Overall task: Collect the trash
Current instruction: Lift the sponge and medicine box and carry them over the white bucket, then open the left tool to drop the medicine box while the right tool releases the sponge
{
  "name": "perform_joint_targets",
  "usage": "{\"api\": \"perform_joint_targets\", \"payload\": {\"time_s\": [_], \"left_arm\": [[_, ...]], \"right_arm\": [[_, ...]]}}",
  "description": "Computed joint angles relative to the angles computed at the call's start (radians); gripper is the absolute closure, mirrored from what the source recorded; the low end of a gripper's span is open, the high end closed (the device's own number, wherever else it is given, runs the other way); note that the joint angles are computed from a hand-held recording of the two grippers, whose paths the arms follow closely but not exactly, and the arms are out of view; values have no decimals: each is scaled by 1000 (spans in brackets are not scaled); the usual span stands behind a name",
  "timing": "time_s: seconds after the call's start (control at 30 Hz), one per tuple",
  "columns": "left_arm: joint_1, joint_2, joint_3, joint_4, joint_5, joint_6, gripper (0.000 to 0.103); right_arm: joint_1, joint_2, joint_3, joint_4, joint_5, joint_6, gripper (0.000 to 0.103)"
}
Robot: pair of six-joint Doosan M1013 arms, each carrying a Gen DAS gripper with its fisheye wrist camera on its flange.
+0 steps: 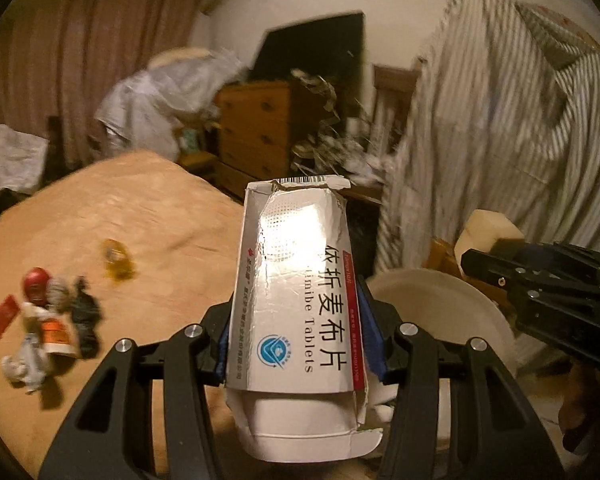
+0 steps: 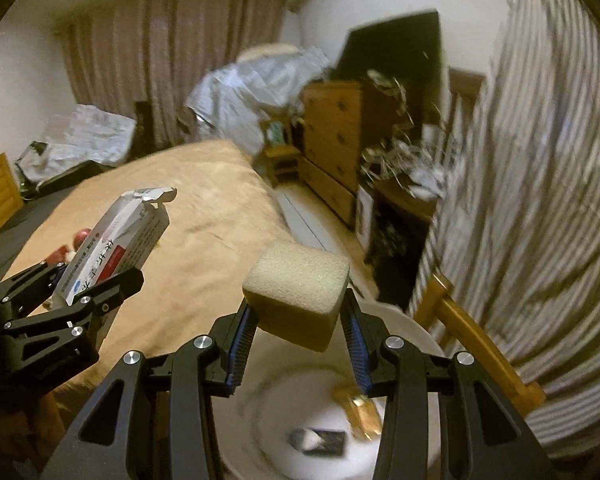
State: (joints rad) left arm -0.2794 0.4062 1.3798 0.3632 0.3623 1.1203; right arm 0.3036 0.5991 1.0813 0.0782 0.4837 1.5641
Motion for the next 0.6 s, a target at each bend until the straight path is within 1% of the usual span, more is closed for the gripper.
{"api": "perform_joint_targets", "payload": {"time_s": [0.07, 0.1, 0.2, 0.3, 0.4, 0.5, 0.6], "left_arm": [[-3, 25, -32, -142, 37, 144, 54], [-4, 39, -50, -202, 59, 207, 54], [-6, 82, -101, -363, 140, 367, 54], [-8, 121, -143, -425, 209, 422, 54], [-12, 146, -163, -418, 243, 410, 54], [-13, 159, -171, -405, 259, 404, 54], [-12, 167, -181, -404, 270, 410, 54]], "right_arm": [[-21, 16, -18, 6, 41, -3, 60], [-23, 24, -29, 0, 61, 4, 60], [-50, 55, -66, 30, 139, -24, 60], [-75, 91, -108, 89, 227, -63, 60], [-84, 117, -131, 105, 271, -69, 60], [-88, 130, -130, 123, 282, -74, 60], [-79, 126, -114, 124, 278, -64, 60]]}}
